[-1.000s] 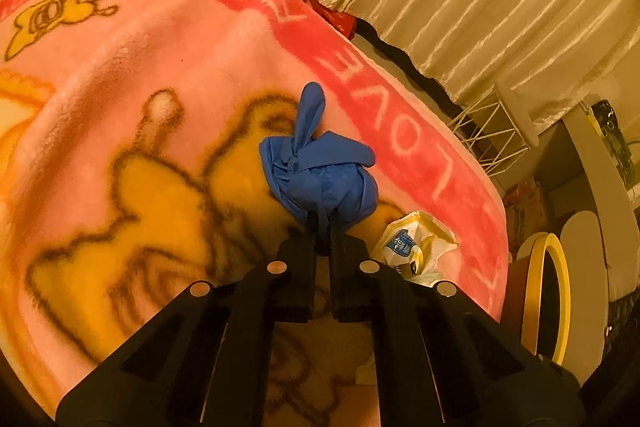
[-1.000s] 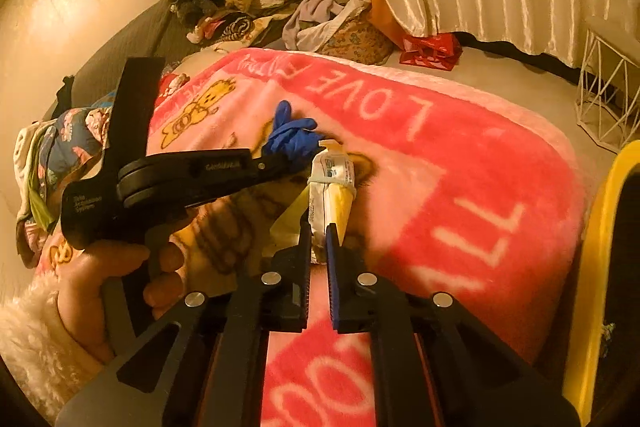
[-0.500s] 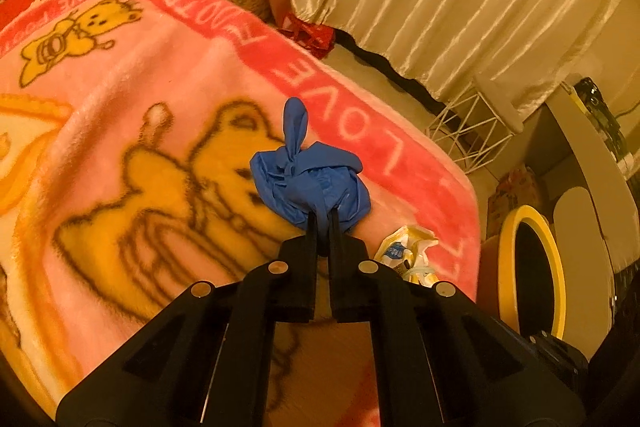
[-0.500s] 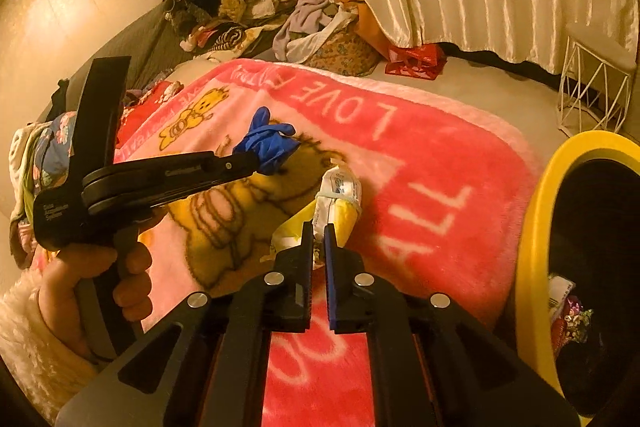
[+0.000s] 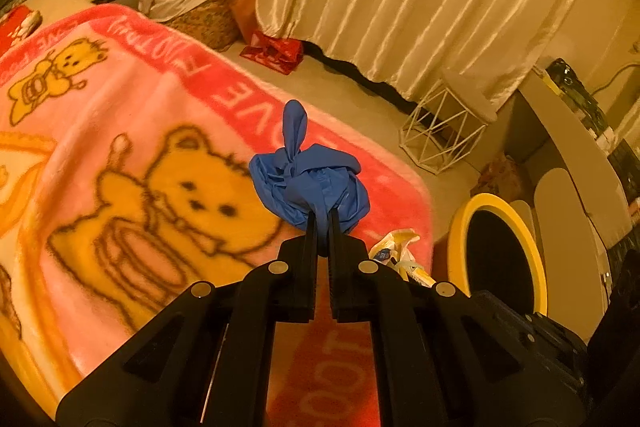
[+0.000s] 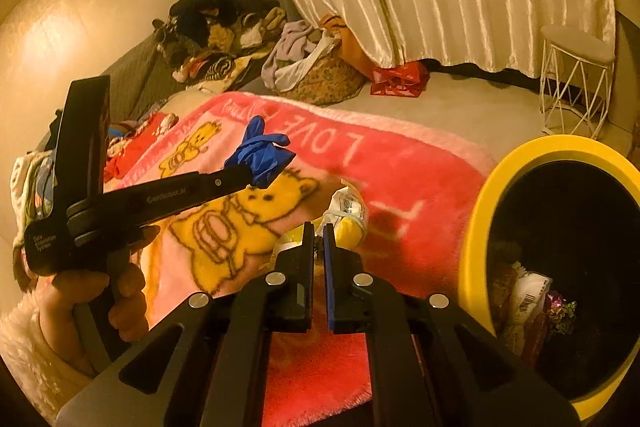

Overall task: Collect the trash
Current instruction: 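Carry the blue glove and white wrapper over the yellow bin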

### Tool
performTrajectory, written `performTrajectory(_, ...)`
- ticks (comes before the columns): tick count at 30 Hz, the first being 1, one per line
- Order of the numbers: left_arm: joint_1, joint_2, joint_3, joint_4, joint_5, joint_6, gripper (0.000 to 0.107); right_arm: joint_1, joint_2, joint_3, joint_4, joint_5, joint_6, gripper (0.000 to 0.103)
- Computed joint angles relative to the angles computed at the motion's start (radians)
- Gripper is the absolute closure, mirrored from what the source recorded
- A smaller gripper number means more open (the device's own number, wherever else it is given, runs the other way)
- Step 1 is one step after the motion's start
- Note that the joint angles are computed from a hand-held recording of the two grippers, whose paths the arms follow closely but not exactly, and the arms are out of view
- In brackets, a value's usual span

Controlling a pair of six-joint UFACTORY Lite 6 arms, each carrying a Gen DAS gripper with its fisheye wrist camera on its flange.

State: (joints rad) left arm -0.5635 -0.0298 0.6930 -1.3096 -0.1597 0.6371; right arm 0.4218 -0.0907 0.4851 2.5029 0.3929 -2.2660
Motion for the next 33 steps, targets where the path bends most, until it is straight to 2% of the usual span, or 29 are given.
performTrajectory(8,-0.084,-0.006,0.042,-0.201,-0.043,0.178,0.105,-0.091,-0.135,-0.069,-0.162,0.007,0.139,0.099)
performTrajectory(16,-0.160,-0.028,0.066,-0.319,-0.087,0.282,0.105,-0.160,-0.248,-0.125,-0.271,0.007,0.245,0.099)
performTrajectory(33,-0.285,0.016,0.151,-0.393,-0.139,0.353,0.105,-0.331,-0.418,-0.209,-0.554,0.041,0.490,0.099)
